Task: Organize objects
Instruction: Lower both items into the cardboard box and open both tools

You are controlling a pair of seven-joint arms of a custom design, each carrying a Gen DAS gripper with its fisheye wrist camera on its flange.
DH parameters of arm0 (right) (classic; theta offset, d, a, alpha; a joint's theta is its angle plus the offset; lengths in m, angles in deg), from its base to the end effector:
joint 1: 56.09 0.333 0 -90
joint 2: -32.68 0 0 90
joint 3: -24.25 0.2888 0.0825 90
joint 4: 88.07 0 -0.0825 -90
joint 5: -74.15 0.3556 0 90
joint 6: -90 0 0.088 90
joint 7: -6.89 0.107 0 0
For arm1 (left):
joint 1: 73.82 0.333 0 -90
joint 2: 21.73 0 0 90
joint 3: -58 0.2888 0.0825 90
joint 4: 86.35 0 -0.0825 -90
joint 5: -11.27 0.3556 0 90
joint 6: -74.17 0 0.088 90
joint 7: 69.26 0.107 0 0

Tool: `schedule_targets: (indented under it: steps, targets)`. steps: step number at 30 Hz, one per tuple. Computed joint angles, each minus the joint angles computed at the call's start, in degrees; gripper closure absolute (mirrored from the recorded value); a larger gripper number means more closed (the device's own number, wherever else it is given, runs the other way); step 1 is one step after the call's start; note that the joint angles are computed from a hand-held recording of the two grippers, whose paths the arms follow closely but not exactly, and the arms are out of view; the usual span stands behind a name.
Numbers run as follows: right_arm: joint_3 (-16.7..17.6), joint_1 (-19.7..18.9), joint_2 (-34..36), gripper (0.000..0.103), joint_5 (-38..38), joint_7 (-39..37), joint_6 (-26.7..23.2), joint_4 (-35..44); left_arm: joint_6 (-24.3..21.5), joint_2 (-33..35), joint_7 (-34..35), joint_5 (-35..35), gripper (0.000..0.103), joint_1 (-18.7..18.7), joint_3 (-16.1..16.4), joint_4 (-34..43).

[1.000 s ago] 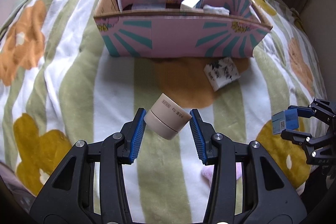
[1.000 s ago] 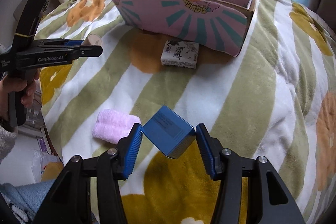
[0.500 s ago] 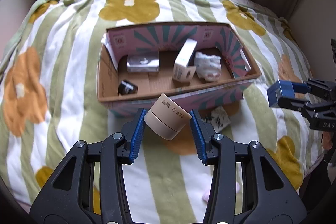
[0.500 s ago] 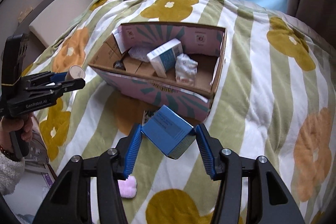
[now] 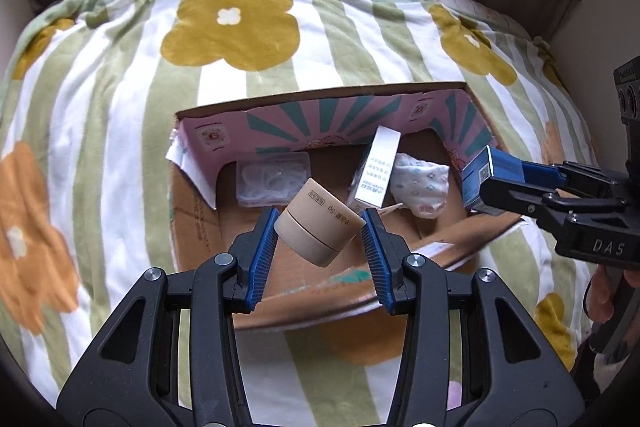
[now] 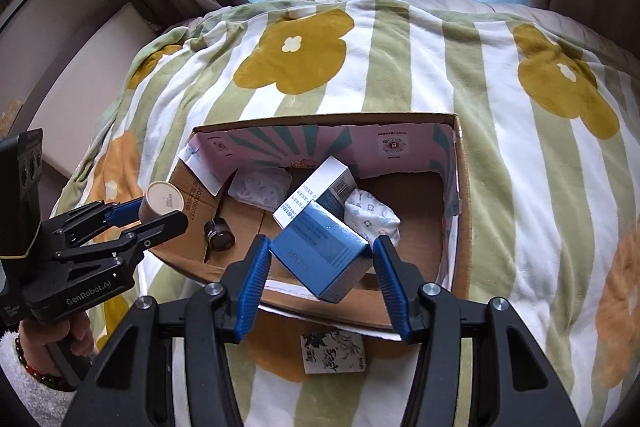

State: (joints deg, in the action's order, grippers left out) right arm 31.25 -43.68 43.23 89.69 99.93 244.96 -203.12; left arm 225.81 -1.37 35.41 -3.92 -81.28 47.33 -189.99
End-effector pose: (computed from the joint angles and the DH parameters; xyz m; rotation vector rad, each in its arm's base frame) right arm 0.5694 0.1877 0.4113 -1.8986 1.7852 -0.1591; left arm 0.6190 -0.1835 0.3929 -1.6664 2.3624 -0.7609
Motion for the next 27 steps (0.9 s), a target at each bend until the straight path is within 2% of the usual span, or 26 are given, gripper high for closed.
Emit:
schedule_targets:
  steps: [6, 15, 19, 20, 21, 23, 27]
  targets:
    - [-0.09, 0.28, 4.07, 0.054, -1.54, 5.8, 0.63, 1.84, -3.36, 6.89, 1.3, 1.16, 0.064, 0.02, 0.1, 6.16]
    - [1.05, -0.5, 5.49, 0.054, -2.37, 7.82, 1.0, 2.66, -7.09, 9.72, 3.24, 0.76, 0.064, 0.49, -0.33, 9.02]
    - [2.3, -1.86, 6.53, 0.054, 0.69, 6.4, -0.87, 5.0, -5.17, 8.72, 5.5, -0.26, 0.061, 1.05, -1.14, 8.23]
    - [2.24, -1.85, 6.74, 0.05, 0.87, 6.51, -1.63, 5.63, -5.15, 8.55, 5.47, 0.27, 0.046, 0.64, -0.8, 8.29]
    - [1.77, -1.52, 6.94, 0.037, 0.23, 7.36, -2.67, 6.35, -5.41, 8.57, 4.85, 1.41, 0.006, -0.1, -0.11, 8.63]
    - [0.55, -0.6, 6.75, 0.015, -1.77, 10.06, -3.09, 6.72, -4.39, 8.23, 4.83, 2.01, 0.0, -0.35, 0.15, 8.22]
    - [-0.01, -0.8, 4.68, 0.011, -1.97, 12.91, -0.9, 4.52, -4.28, 7.09, 5.83, 0.31, 0.0, 0.94, -0.47, 6.81]
